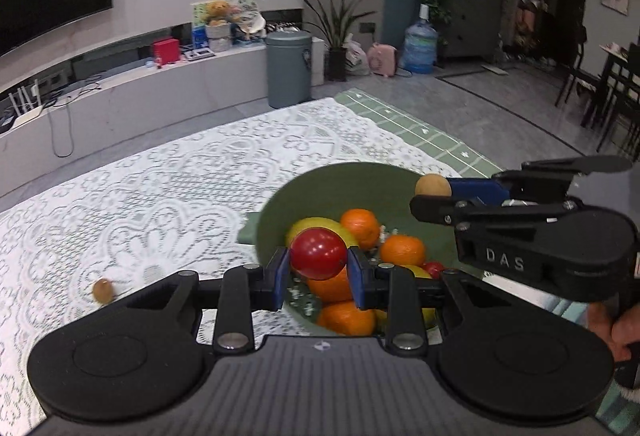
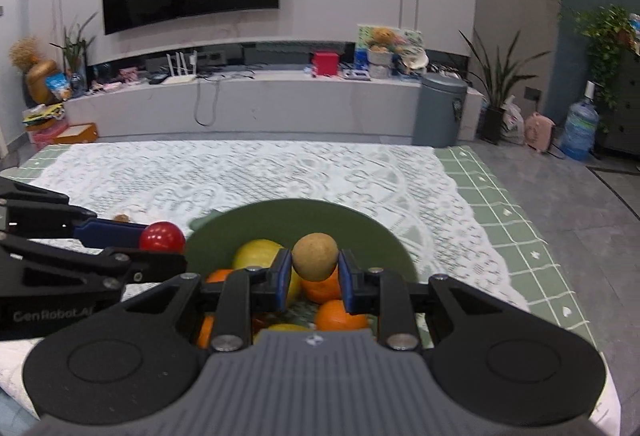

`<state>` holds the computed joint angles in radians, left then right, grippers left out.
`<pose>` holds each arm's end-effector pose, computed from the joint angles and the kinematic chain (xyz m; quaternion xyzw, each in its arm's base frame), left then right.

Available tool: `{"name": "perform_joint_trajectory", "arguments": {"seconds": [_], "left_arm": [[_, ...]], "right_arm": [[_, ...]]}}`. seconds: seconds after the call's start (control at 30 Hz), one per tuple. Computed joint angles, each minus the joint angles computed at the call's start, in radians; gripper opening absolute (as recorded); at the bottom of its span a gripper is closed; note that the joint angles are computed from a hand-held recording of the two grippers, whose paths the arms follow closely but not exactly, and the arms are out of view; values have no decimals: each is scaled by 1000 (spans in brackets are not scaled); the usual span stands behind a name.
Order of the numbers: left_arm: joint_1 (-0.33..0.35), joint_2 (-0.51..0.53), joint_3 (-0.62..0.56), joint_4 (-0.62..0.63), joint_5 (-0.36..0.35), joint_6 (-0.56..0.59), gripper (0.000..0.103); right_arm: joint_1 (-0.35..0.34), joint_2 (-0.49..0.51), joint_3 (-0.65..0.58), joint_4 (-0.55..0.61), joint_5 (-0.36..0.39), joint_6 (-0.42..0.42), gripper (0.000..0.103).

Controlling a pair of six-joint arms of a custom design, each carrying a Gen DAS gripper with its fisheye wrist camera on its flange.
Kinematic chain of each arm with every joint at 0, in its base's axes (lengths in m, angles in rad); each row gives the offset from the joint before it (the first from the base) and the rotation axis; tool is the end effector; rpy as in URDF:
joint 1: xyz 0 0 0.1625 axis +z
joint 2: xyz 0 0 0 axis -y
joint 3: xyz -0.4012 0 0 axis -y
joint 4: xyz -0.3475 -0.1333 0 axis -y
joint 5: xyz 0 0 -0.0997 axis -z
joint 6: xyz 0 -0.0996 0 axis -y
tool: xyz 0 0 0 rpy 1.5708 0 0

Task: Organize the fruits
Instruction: 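Carry the red plum and kiwi with both grippers over the green colander, then lower the plum and kiwi into the colander and open both grippers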

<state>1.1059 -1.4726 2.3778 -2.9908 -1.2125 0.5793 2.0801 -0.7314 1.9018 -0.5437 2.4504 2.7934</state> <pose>-0.0230 -0.4210 0.2563 0.4352 0.8474 -0.2402 0.1864 0.2576 -0.3452 -0.0075 0.1590 -0.8134 0.4406 0.3449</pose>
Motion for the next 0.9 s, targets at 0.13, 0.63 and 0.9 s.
{"name": "perform_joint_trajectory", "arguments": {"seconds": [0.13, 0.63, 0.9], "left_arm": [[2, 39, -13, 10, -1, -1, 34], [30, 142, -72, 28, -39, 29, 34], [35, 189, -108, 34, -44, 23, 34]], "right_arm": [[-18, -3, -7, 28, 10, -7, 22], [-88, 37, -109, 191, 10, -22, 22], [-110, 55, -148, 230, 11, -43, 22]]}}
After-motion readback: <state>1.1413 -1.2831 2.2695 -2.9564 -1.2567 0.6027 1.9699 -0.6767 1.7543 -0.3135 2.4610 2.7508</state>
